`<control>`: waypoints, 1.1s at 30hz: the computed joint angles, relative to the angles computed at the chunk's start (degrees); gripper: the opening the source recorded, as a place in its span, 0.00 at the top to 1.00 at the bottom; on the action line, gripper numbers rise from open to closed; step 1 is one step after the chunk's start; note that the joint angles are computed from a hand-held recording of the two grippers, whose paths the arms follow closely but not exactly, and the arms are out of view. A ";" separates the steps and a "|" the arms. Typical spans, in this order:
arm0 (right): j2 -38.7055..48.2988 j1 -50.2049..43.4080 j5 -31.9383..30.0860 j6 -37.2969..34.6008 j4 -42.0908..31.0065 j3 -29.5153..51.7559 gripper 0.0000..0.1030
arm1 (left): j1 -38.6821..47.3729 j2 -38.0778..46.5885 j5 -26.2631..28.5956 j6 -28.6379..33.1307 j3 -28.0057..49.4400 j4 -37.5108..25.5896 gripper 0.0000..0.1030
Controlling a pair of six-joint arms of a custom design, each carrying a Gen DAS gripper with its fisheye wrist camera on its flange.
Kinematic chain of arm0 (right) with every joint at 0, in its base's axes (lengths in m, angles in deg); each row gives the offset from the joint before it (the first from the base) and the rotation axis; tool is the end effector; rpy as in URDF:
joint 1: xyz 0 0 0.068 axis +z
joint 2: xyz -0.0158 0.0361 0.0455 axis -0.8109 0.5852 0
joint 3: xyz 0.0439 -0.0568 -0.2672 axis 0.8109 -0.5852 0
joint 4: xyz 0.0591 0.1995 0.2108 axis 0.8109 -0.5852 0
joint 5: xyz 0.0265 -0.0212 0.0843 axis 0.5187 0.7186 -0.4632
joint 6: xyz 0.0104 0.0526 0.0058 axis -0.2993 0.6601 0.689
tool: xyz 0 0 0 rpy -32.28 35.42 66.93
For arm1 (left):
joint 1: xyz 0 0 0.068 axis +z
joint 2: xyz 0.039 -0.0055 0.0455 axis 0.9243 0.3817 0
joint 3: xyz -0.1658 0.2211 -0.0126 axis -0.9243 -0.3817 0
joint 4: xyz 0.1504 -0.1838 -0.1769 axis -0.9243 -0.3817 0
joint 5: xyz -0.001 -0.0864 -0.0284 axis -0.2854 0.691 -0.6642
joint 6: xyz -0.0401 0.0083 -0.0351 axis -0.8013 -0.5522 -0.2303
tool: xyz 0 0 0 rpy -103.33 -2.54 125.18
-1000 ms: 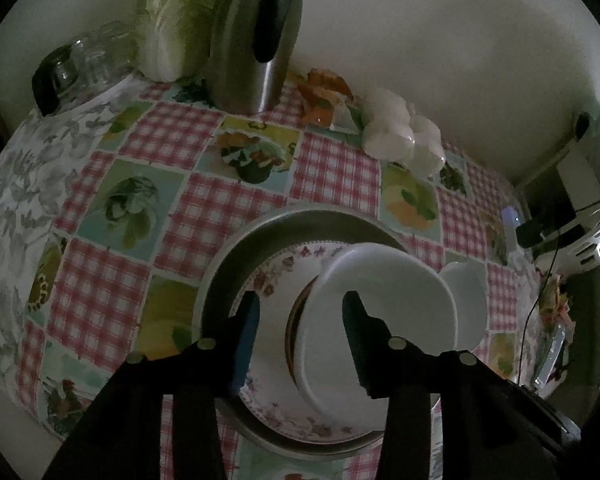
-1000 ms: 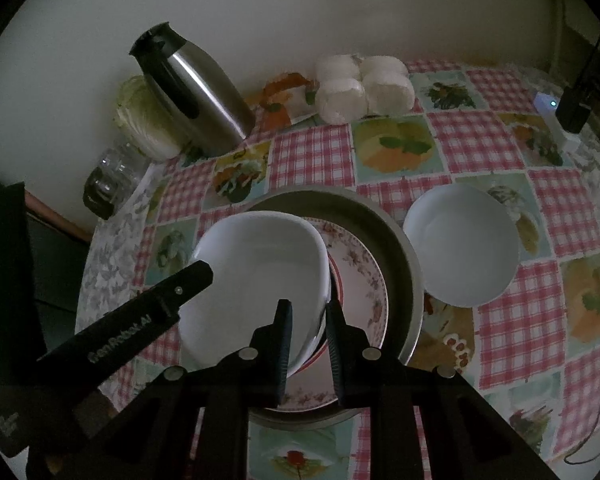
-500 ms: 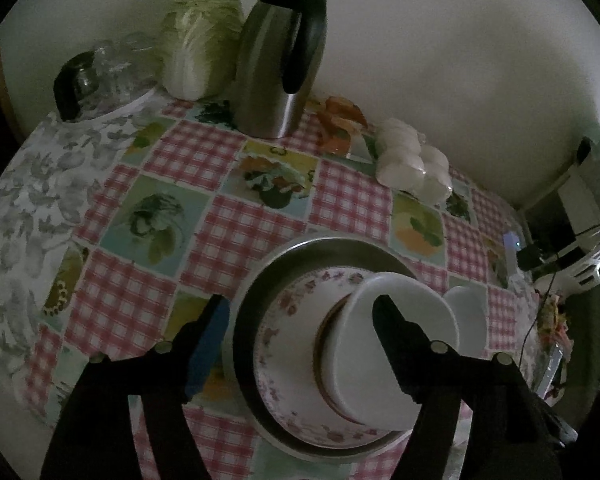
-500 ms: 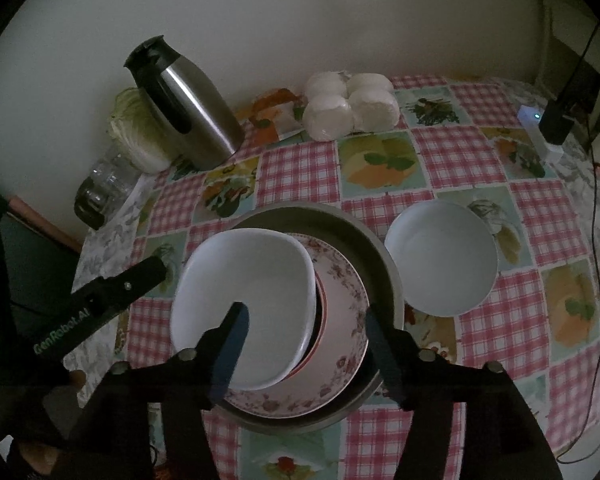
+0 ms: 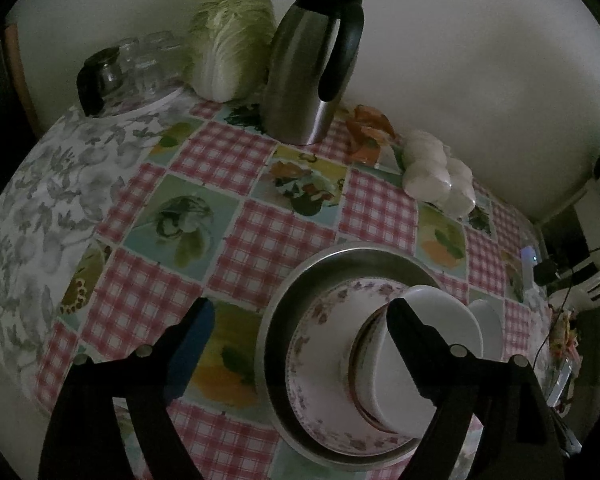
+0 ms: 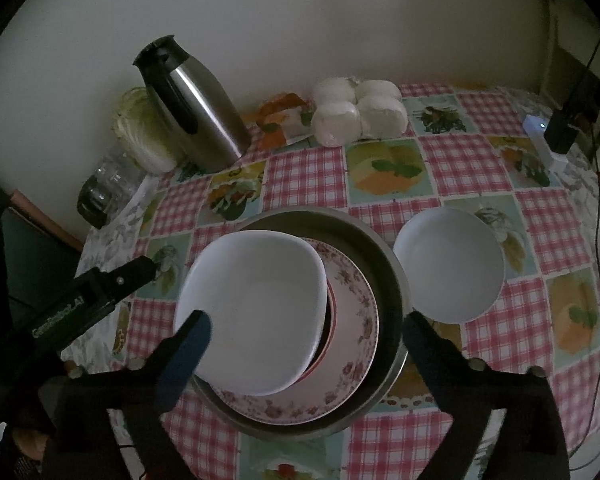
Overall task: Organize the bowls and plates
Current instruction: 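Lower the square bowl into the red-rimmed bowl and open the right gripper, then move the right gripper to the round white bowl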
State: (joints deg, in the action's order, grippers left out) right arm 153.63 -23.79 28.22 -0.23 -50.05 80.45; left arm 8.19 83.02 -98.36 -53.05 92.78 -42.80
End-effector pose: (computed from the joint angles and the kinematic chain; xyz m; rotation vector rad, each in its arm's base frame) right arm 0.1962 0.1227 0.1399 -0.4694 2.6540 0.4957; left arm 0.1383 -0.2026 0.1371 -0.9399 2.4913 -0.0775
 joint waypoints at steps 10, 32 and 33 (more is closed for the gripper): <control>1.18 0.69 2.14 0.34 0.06 -0.22 0.00 | -0.54 0.34 -1.99 -1.56 0.57 -1.64 0.03; -6.63 -0.81 6.25 -1.67 -8.19 -0.48 0.00 | -3.10 1.41 -5.47 -3.36 5.15 -10.52 0.00; -7.01 -1.38 6.11 -1.93 -8.62 -0.36 0.00 | -3.42 1.72 -5.81 -3.28 5.91 -11.31 0.00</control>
